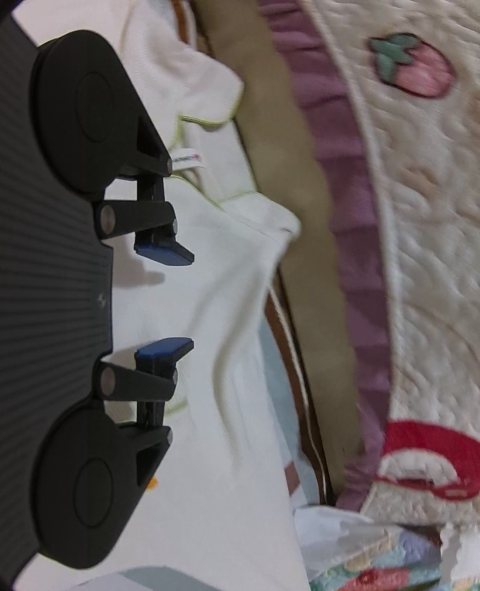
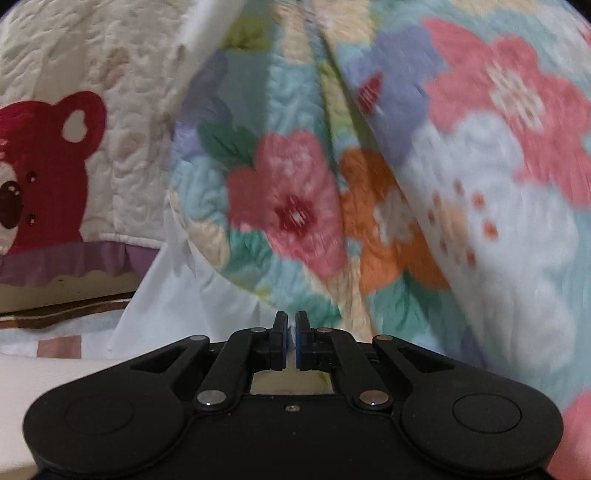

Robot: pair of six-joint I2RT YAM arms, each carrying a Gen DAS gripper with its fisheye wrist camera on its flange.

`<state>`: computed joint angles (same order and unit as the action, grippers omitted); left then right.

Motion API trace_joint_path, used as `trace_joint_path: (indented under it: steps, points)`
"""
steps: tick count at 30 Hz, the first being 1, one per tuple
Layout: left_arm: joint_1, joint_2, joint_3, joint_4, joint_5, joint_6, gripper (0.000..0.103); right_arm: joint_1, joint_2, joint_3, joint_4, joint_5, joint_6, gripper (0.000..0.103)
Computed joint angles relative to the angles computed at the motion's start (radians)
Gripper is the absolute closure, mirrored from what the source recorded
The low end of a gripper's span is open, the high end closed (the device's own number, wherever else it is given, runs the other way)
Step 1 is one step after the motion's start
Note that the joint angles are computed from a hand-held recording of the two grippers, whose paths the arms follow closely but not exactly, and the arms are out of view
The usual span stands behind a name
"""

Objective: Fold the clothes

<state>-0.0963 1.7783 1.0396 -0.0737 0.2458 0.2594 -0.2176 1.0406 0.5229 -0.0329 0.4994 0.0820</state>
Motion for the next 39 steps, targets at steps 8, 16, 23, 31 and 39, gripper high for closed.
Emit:
trace_joint_path:
  steps: [8,16,23,31,39]
  points:
    - [0.091,-0.094,-0.146,0.057,0.055,-0.097,0.061,0.047,-0.032,-0.022,-0.071,-0.073,0.065,0.099]
    - [0.211,-0.273,-0.291,0.043,0.143,-0.086,0.061,0.442,0.061,-0.017,-0.006,-0.031,0.244,0.099]
    - [0.431,-0.421,-0.337,-0.037,0.300,-0.019,0.061,0.847,0.260,0.254,0.168,-0.065,0.456,0.099]
    - [0.640,-0.278,-0.273,-0.178,0.349,0.125,0.058,1.073,0.596,0.645,0.053,-0.252,0.273,0.041]
    - [0.649,-0.179,-0.230,-0.119,0.380,0.068,0.053,1.133,0.590,0.432,-0.264,0.102,0.172,0.041]
